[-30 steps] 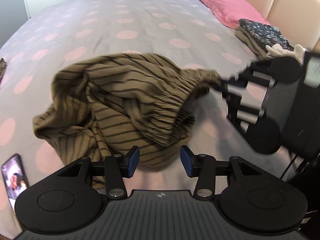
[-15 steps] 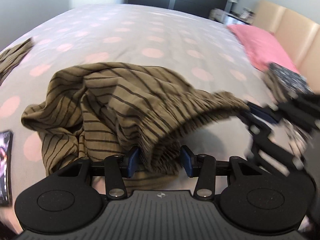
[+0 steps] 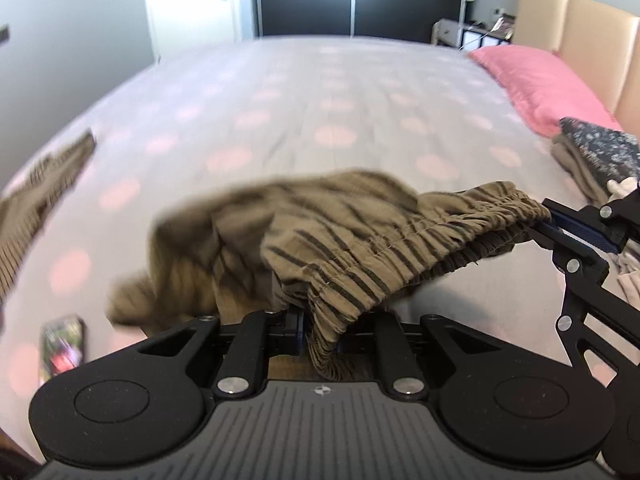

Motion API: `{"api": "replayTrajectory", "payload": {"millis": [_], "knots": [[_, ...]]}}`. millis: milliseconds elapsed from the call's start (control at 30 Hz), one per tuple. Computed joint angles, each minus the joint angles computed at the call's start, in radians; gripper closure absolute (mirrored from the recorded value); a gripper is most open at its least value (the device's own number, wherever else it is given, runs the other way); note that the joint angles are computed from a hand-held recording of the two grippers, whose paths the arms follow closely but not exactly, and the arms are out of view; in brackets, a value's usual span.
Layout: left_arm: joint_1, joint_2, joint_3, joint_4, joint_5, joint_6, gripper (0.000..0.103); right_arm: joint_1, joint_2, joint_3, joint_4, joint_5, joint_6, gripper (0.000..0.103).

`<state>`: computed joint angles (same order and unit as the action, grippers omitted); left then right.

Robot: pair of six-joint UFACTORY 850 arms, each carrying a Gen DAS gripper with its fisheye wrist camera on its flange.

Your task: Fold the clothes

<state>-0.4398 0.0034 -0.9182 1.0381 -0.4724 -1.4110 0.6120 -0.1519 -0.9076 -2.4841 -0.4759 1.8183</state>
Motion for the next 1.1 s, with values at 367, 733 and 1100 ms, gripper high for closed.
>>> {"api": "replayTrajectory", "payload": {"millis": [367, 733, 1100], "knots": [[0.069, 0.205, -0.147, -0.287, -0.006, 0.736, 0.094, 0.054, 0.194, 0.013, -0.089, -0.078, 0.187, 0.096], [0.136, 0.246, -0.241, -0.926, -0.014, 1.515, 0.094, 0.059, 0.29, 0.0, -0.052, -0.034, 0.237, 0.096], [0.241, 0.057, -0.172, -1.246, -0.143, 1.949, 0.089, 0.048, 0.062, -0.068, 0.295, 0.167, -0.128, 0.096]]}}
